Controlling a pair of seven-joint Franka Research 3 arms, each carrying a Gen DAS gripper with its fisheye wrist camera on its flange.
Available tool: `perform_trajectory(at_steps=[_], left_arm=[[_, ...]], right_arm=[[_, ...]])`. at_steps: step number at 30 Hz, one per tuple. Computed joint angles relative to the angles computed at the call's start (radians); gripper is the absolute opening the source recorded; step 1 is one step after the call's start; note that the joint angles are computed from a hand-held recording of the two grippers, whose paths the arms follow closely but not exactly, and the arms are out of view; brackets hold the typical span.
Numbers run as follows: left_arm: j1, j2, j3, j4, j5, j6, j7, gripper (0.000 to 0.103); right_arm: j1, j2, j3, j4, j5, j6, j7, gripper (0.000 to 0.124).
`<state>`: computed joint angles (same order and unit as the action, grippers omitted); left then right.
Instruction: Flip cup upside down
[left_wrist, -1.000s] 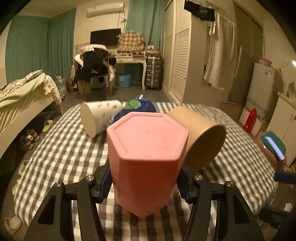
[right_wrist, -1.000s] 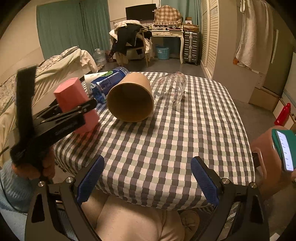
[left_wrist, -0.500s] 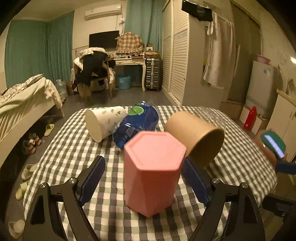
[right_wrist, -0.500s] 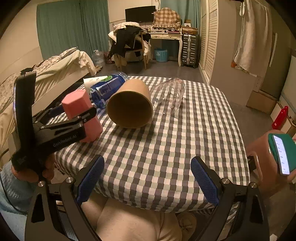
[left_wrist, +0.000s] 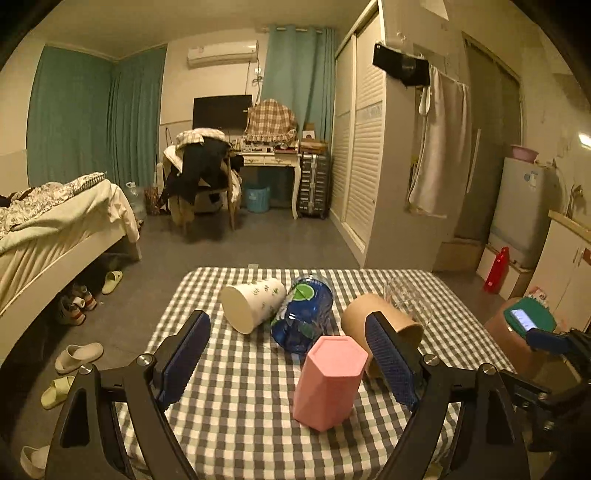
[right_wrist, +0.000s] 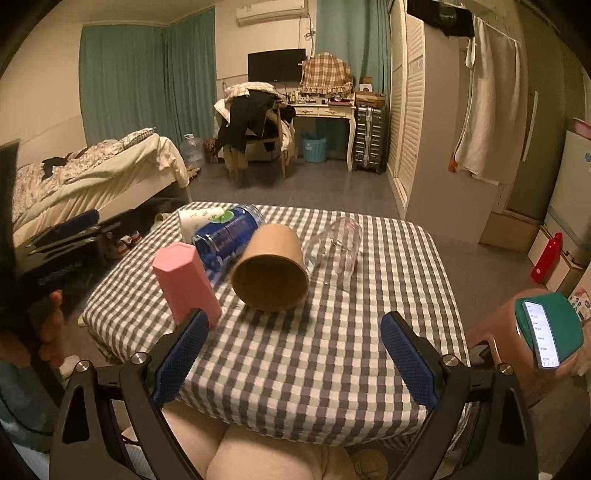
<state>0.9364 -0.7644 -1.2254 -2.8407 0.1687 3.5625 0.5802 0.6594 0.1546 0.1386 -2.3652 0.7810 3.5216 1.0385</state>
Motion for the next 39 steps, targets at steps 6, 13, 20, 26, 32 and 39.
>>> perform_trajectory(at_steps=[6, 13, 20, 26, 32, 39], left_arm=[[-0.092, -0.012, 0.076, -0.057, -0.006, -0.016, 0.009, 0.089], [-0.109, -0.010, 0.051, -0.085, -0.010, -0.076, -0.018, 0.090], [-0.109, -0.009, 0.048, -0.101, 0.041, -0.110, -0.083, 0.100], [-0.127, -0.007, 0.065, -0.101, 0.085, -0.126, -0.096, 0.100], [-0.132, -0.004, 0.062, -0.092, 0.110, -0.134, -0.092, 0.100], [-0.138, -0.002, 0.062, -0.089, 0.125, -0.131, -0.095, 0.100]], right_arm=[[0.048, 0.001, -0.006, 0.025, 0.096, 0.009, -0.090, 0.095], [0.068, 0.037, 0.003, 0.059, 0.187, 0.028, -0.120, 0.096], [0.115, 0.078, -0.025, 0.113, 0.350, 0.023, -0.224, 0.101], [0.114, 0.099, -0.014, 0.162, 0.492, 0.034, -0.342, 0.103], [0.082, 0.108, 0.027, 0.172, 0.511, 0.053, -0.353, 0.103], [0.065, 0.108, 0.045, 0.165, 0.498, 0.066, -0.337, 0.103]])
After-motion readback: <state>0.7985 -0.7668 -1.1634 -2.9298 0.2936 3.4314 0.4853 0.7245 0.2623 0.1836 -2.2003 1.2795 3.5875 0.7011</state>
